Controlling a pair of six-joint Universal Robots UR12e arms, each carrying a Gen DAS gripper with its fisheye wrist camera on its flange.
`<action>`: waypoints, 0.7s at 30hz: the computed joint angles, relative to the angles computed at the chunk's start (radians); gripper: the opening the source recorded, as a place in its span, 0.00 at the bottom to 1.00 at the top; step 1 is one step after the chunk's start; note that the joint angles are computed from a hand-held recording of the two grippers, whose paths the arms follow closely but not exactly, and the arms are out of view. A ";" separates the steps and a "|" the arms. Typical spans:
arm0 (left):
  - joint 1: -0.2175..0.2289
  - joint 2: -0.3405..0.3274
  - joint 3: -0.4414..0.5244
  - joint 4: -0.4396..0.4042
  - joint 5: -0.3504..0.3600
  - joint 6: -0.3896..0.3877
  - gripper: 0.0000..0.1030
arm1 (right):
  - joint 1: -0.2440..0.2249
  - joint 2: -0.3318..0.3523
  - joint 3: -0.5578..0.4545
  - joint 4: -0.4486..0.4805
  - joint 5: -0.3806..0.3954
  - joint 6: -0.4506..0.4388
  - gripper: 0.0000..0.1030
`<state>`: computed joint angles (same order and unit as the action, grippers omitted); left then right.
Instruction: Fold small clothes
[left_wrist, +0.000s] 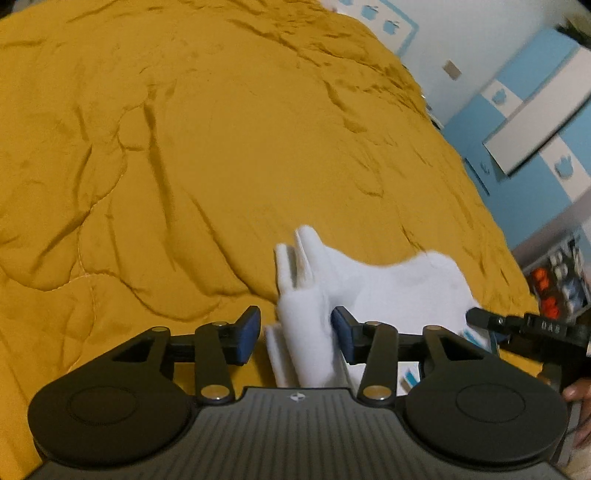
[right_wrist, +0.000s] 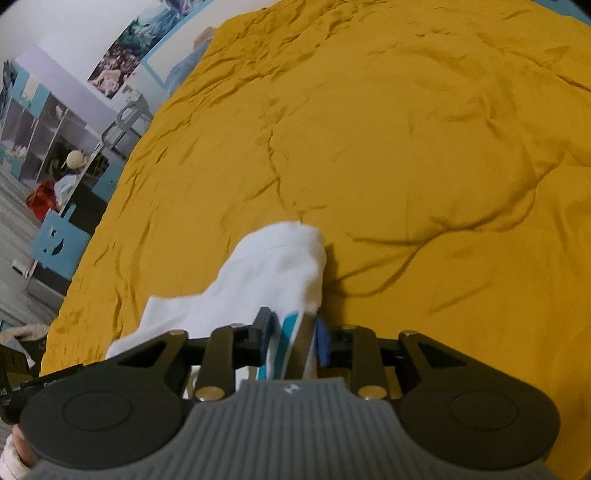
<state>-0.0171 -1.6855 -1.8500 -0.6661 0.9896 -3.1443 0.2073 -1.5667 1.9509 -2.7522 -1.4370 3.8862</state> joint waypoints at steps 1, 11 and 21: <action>-0.005 -0.010 0.010 0.002 0.012 -0.006 0.54 | 0.002 0.004 -0.005 0.002 -0.015 0.002 0.25; -0.007 -0.011 0.002 0.043 0.024 0.023 0.56 | 0.003 0.052 -0.060 0.081 -0.066 -0.020 0.21; -0.013 -0.060 0.039 0.049 -0.029 -0.064 0.23 | -0.038 0.069 -0.024 -0.059 0.036 0.130 0.16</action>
